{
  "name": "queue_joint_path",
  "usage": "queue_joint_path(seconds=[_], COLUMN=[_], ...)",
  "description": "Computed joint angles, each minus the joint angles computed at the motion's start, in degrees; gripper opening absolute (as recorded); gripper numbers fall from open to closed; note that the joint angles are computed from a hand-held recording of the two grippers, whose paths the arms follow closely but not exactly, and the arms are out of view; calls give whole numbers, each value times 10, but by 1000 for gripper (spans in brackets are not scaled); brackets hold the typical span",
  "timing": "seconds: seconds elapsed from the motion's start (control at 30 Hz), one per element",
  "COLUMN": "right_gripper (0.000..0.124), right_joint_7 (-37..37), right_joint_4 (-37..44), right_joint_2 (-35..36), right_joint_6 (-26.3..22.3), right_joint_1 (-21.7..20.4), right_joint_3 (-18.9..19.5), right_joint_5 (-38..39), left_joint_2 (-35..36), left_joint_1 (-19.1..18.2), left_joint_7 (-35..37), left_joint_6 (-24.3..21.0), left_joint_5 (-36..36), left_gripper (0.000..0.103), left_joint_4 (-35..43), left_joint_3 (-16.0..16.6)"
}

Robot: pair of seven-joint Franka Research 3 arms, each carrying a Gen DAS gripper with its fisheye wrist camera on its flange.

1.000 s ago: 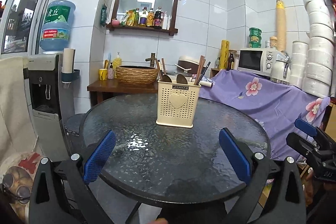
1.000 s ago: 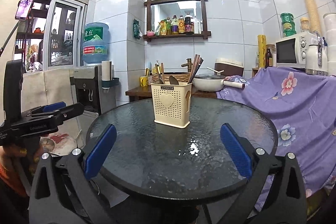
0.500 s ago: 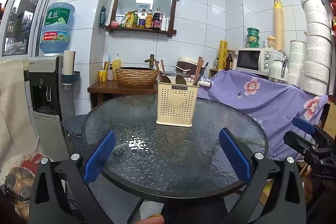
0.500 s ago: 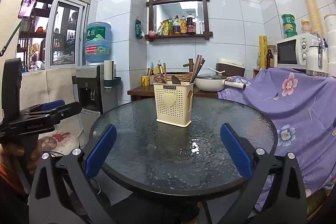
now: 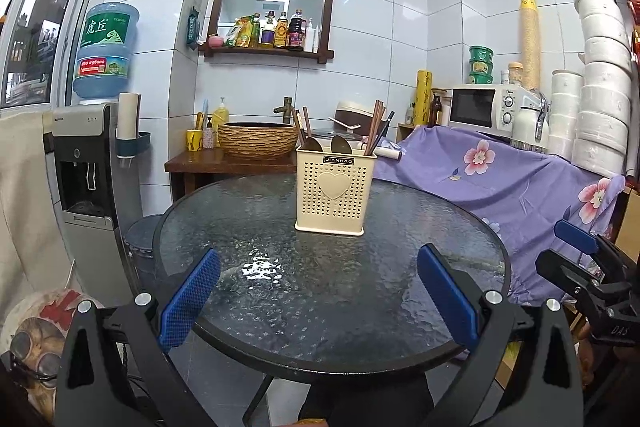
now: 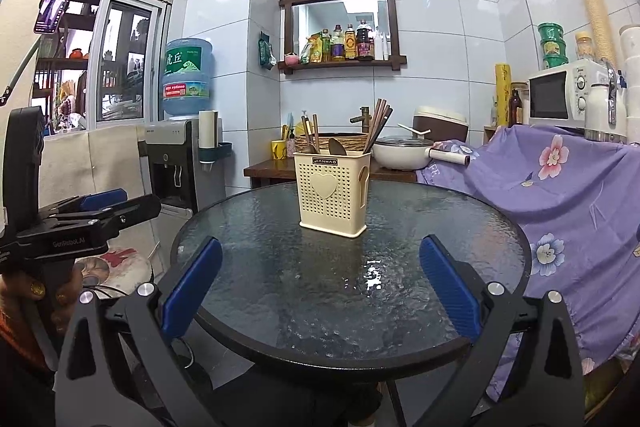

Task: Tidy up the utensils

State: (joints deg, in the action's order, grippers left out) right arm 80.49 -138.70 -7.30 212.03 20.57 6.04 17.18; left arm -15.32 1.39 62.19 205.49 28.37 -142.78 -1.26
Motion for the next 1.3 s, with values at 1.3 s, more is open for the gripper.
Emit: queue_joint_path(seconds=[1.3], right_gripper=[97], right_joint_7=[21], right_joint_4=[-1], right_joint_2=[4], right_joint_6=[-12], right_joint_1=[0], right_joint_3=[-5], right_joint_5=[-26], left_joint_2=[9], left_joint_1=[-8], left_joint_7=[-30], left_joint_6=[-27], left_joint_5=[50], left_gripper=[97], left_joint_4=[16], left_joint_3=[24])
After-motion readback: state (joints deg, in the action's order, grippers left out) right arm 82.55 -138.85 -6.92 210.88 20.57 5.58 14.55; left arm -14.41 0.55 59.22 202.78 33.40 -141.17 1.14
